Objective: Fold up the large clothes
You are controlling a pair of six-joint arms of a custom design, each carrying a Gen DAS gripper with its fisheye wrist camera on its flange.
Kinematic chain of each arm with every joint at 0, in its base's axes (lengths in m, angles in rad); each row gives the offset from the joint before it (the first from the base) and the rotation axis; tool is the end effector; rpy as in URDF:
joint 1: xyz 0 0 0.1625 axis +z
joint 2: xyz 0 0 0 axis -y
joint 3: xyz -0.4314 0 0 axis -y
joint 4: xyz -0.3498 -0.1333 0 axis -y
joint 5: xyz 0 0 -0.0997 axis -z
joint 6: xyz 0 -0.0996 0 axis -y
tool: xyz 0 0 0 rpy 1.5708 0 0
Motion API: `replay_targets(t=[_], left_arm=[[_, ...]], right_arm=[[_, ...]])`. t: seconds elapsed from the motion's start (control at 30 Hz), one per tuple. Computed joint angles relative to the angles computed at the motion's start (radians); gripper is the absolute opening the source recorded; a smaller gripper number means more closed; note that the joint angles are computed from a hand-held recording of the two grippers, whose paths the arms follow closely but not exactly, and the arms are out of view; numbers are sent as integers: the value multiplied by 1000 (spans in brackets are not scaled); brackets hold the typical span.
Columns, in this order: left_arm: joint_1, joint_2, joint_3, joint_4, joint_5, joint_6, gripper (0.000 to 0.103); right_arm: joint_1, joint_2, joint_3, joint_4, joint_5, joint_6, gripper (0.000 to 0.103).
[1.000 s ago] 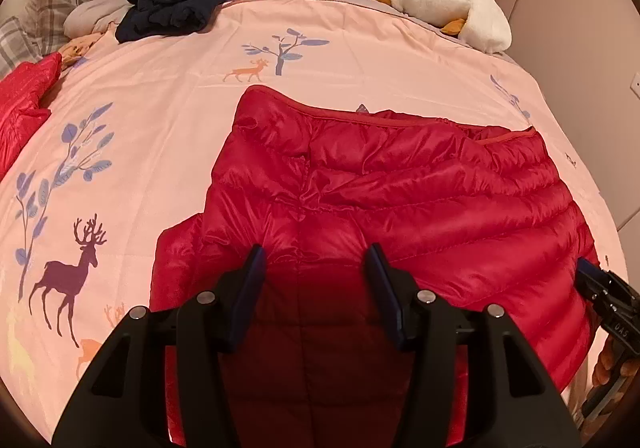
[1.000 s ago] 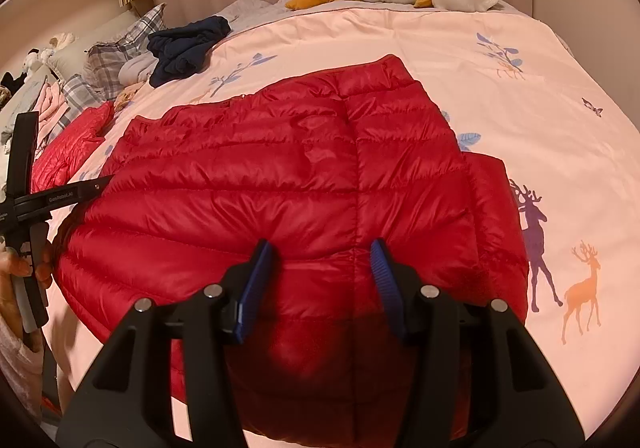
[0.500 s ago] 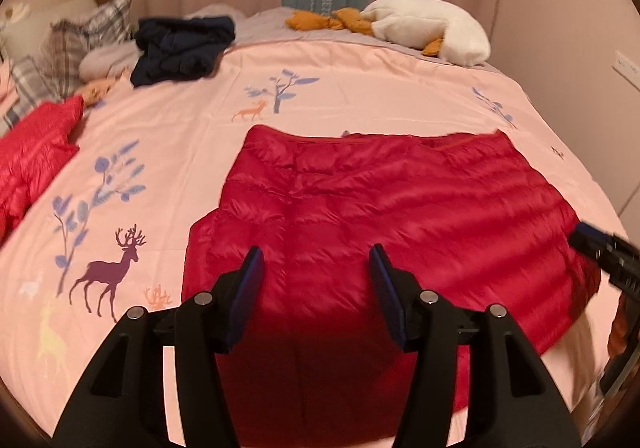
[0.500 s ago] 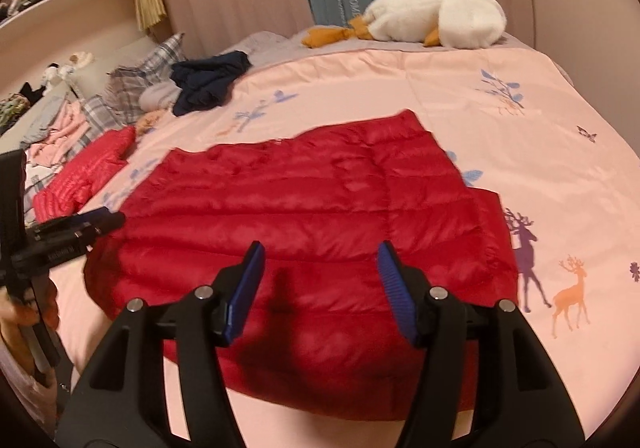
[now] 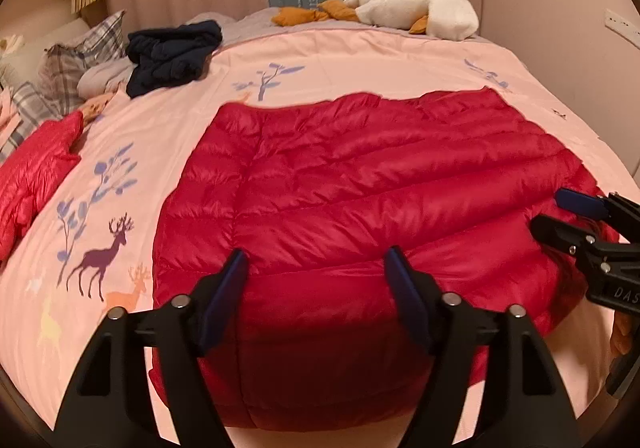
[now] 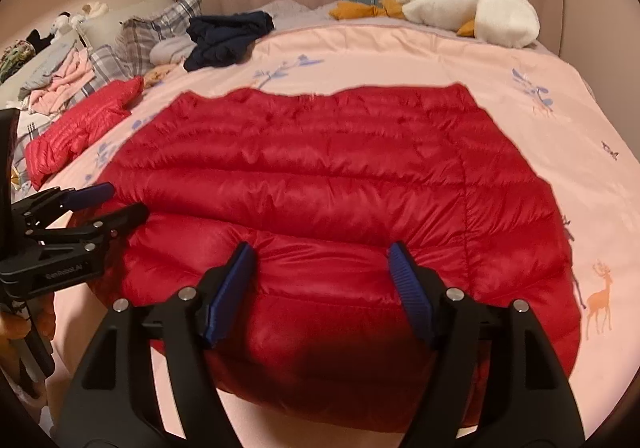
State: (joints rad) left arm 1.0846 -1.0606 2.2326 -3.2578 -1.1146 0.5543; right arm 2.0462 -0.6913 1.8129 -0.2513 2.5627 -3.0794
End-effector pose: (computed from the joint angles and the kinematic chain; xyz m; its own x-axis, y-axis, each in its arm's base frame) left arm -0.0664 -0.5048 0.1879 -0.5470 0.5986 -0.5852 0.8169 0.5344 -0.2170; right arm 0.2472 -0.3712 0.0165 -0.7537 0.2711 0.5987 -0.3037 0.6642 -0.6831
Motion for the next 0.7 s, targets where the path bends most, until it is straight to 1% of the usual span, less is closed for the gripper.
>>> replay_targets(t=[0.17, 0.27, 0.37, 0.53, 0.6, 0.7], left_arm=[[4, 14, 6, -18, 4, 4, 73], [5, 9, 5, -9, -1, -8, 73], [5, -7, 4, 12, -13, -29, 73], [-1, -33, 16, 14, -10, -37, 73], [-3, -38, 22, 3, -1, -34, 73], [1, -33, 26, -9, 10, -21, 73]], right_arm=[[-5, 16, -7, 5, 10, -1, 72], [0, 2, 2, 2, 1, 15, 72], [11, -19, 26, -29, -5, 10, 72], [36, -30, 44, -63, 38, -7, 72], [34, -39, 56, -70, 37, -1, 72], [11, -38, 58, -40, 13, 33, 73]])
